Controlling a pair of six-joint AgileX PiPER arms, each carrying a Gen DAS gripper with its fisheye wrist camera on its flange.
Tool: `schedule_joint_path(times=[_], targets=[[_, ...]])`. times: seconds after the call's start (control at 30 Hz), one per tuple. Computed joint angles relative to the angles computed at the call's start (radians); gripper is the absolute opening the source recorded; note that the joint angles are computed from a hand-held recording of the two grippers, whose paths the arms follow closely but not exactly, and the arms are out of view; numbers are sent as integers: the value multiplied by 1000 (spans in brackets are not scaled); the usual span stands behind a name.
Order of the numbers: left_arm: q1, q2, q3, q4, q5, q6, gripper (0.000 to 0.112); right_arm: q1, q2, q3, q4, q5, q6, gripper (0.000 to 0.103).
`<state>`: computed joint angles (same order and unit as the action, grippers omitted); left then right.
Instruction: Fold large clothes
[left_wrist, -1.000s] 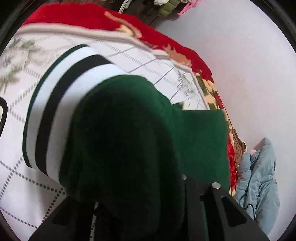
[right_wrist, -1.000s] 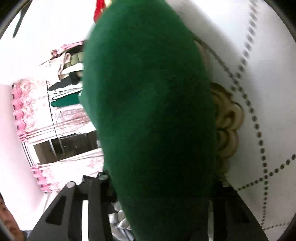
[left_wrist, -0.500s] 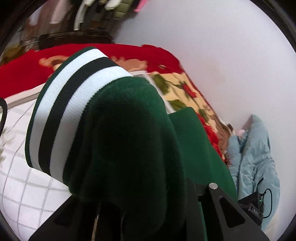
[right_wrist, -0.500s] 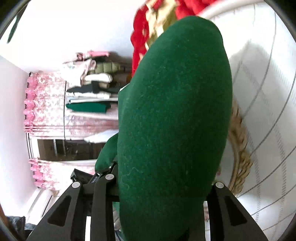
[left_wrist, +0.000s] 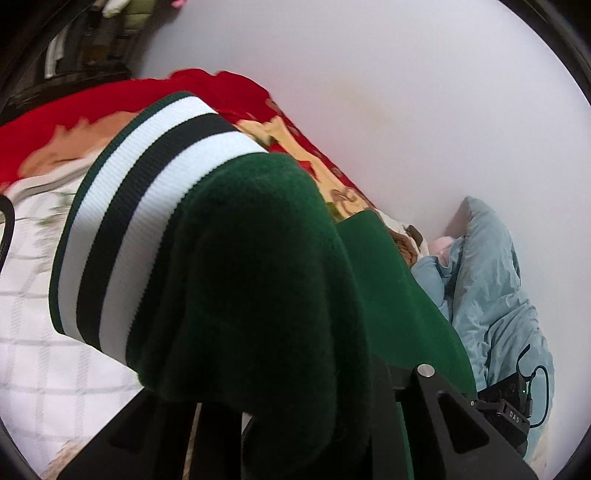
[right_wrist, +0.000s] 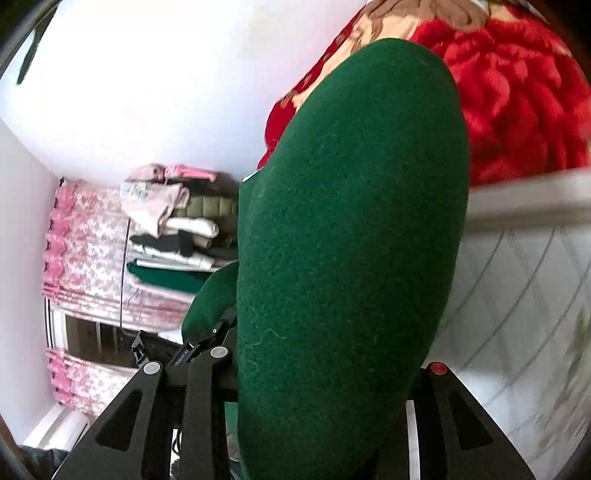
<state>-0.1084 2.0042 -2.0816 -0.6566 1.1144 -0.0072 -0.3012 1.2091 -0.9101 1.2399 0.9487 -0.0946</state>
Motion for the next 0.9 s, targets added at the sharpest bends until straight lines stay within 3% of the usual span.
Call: schedule_joint_path(times=[0.07,0.2,0.3,0.53,0.67,0.73,0.8,0.9], targets=[[-41,96,-110,9,-9,-34,15,-134,101,-23,44,85,-132,35],[-96,230,-235,24,-40,-50,15,-253,285,-65,87,146,-339,35],[-103,267,-192,12,-81,3,15,-296,421,-103,118,169,-460,35],[-131,227,28,27,-139,138,17,-352,583,19,174,183,-712,35],[-134,178,135,39,-143,168,25,-347,608,36,128,159,-698,44],[-126,154,181,22,-141,187,27,-355,618,30,71,134,-664,60],[-131,107,253,22,-154,210,27,-355,627,22,34,120,-620,67],[-122,73,303,7,-147,214,28,-342,617,7,-3,98,-570,69]])
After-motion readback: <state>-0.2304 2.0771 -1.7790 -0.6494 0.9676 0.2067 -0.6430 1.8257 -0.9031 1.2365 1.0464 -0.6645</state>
